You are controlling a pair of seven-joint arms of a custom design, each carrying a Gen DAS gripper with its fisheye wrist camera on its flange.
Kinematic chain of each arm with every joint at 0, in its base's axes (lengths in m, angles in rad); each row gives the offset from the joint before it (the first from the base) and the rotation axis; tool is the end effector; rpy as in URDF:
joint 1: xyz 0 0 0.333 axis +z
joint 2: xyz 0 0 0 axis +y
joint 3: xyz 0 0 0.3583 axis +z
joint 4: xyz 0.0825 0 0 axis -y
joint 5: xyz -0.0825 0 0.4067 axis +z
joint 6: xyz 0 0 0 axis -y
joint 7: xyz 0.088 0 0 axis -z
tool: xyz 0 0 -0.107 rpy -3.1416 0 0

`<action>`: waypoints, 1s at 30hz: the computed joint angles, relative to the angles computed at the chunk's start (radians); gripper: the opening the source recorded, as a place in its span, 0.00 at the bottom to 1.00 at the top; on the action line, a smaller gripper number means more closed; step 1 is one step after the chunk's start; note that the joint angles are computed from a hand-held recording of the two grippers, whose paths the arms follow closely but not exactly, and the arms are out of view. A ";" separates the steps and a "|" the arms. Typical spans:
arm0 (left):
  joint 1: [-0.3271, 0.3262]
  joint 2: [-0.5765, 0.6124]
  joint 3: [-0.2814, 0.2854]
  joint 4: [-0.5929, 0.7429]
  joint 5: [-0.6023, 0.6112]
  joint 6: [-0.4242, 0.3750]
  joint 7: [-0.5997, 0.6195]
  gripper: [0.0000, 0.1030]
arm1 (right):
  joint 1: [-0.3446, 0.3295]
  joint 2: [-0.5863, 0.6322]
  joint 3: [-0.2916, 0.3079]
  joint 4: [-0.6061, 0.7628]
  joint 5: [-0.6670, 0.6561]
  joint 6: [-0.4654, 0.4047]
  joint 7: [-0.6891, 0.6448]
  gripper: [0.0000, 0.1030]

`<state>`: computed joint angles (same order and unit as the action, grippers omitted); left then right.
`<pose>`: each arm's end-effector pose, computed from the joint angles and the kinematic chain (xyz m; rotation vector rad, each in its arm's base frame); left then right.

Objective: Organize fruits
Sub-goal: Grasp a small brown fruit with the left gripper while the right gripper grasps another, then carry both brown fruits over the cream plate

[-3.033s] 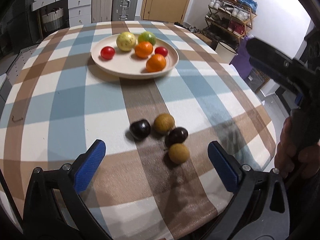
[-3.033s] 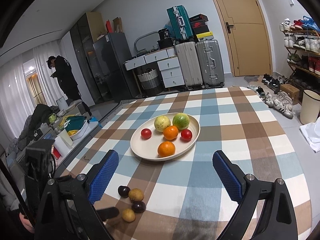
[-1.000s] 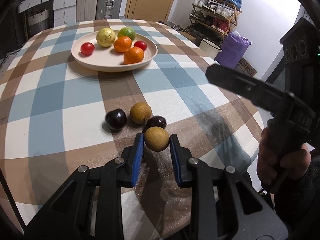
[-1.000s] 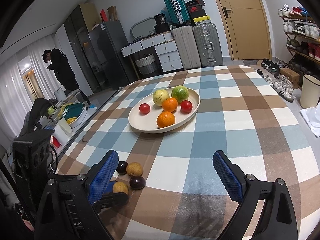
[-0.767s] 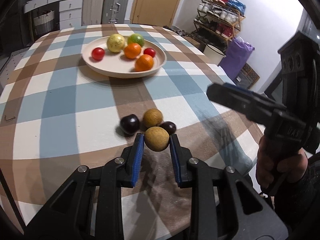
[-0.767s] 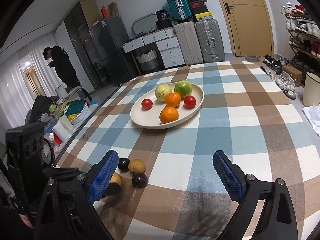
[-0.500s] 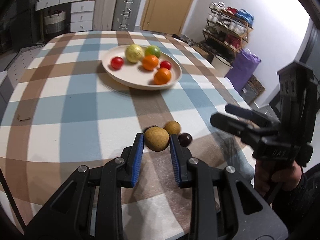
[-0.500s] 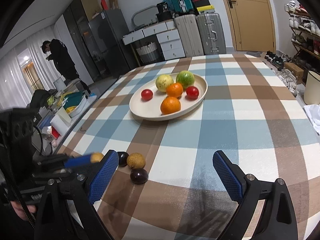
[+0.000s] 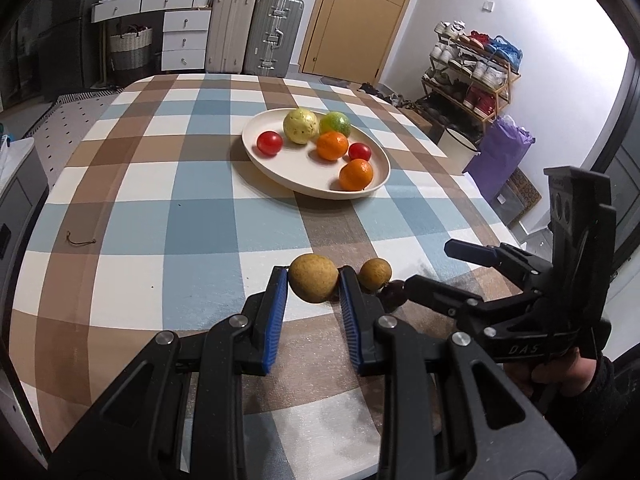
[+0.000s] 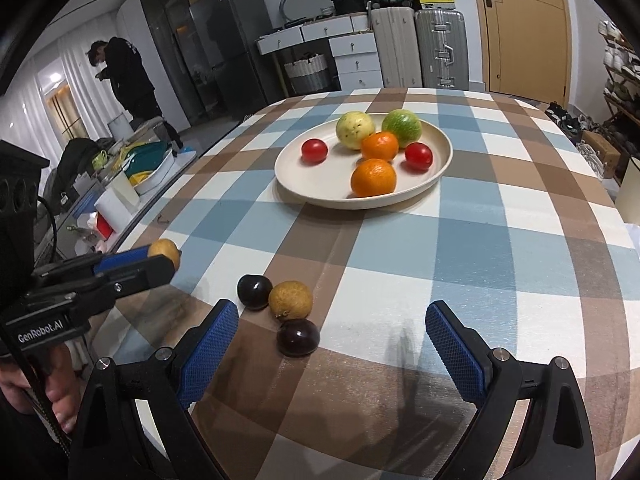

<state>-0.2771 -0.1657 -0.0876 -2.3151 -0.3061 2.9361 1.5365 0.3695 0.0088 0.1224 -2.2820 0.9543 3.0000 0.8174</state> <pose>0.5146 -0.1781 0.5308 -1.8208 1.9355 -1.0375 0.5234 0.2136 0.4377 -1.9487 1.3747 -0.2862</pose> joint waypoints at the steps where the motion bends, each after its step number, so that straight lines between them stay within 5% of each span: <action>1: 0.003 -0.001 -0.001 -0.001 0.004 -0.001 -0.004 0.23 | 0.000 0.003 -0.001 0.001 -0.024 -0.001 0.019 0.94; 9: 0.000 -0.003 0.005 -0.003 -0.011 0.003 -0.001 0.23 | -0.004 0.027 0.005 0.010 -0.147 -0.021 0.109 0.89; 21: 0.012 0.012 0.003 0.006 -0.014 -0.001 -0.009 0.23 | -0.026 0.069 0.023 0.059 -0.121 -0.089 0.056 0.55; 26: 0.022 0.024 -0.004 0.016 -0.008 -0.005 -0.012 0.23 | -0.034 0.083 0.028 0.079 -0.095 -0.125 0.014 0.29; 30: 0.040 0.047 -0.015 0.046 0.017 -0.015 -0.028 0.23 | -0.029 0.081 0.029 0.076 -0.103 -0.115 0.005 0.28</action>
<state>-0.2373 -0.1190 -0.1030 -2.2686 -0.2895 2.9216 1.5088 0.3403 0.0900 0.1511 -2.2058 0.8510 2.8848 0.8228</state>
